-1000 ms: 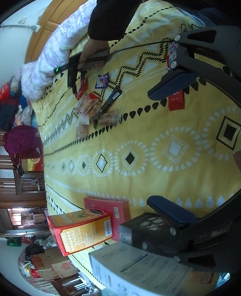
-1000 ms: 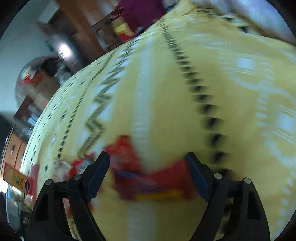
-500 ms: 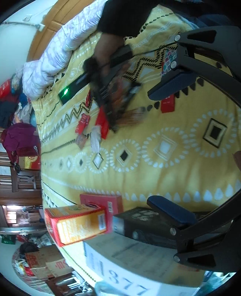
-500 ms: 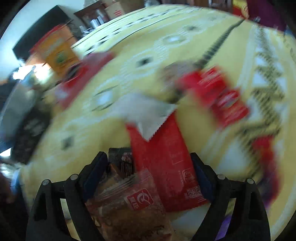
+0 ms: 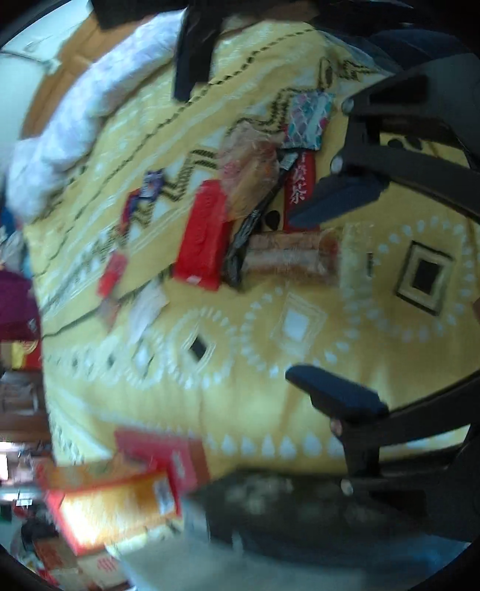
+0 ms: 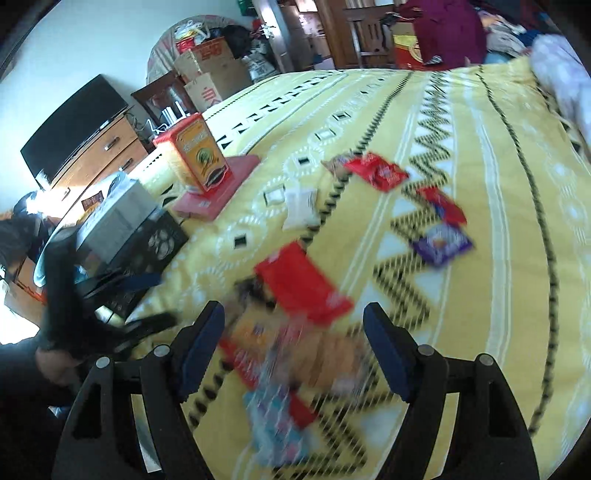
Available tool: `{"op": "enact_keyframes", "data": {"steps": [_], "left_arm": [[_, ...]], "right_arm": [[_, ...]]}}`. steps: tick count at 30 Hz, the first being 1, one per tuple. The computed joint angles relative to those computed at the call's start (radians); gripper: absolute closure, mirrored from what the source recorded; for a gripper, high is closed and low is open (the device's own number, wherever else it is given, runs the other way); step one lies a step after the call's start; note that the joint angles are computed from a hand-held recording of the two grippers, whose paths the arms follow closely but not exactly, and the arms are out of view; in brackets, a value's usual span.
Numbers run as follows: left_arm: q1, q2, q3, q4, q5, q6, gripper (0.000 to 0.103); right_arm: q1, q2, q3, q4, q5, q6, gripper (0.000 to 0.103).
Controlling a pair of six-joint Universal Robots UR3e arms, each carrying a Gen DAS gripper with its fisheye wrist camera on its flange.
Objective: Organize snacks
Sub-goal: 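Grasp the round meat floss pastry with the right gripper while the left grasps the long bread pack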
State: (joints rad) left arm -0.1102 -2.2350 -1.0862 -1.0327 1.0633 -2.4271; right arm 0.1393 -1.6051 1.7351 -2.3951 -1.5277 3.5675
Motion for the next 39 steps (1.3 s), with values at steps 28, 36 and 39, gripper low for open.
{"op": "enact_keyframes", "data": {"steps": [28,36,39], "left_arm": [[-0.036,-0.079,0.027,0.042,0.05,-0.047,0.067],[-0.017,-0.024,-0.053,0.108,0.031,-0.055,0.068],[0.001,0.009,-0.073,0.122,0.012,-0.065,0.069]], "right_arm": [[0.059,0.229,0.014,-0.042,-0.092,0.152,0.031],[0.079,0.081,0.134,-0.112,-0.155,0.225,0.044],[0.113,0.05,0.115,-0.1,-0.221,0.246,0.045]]}}
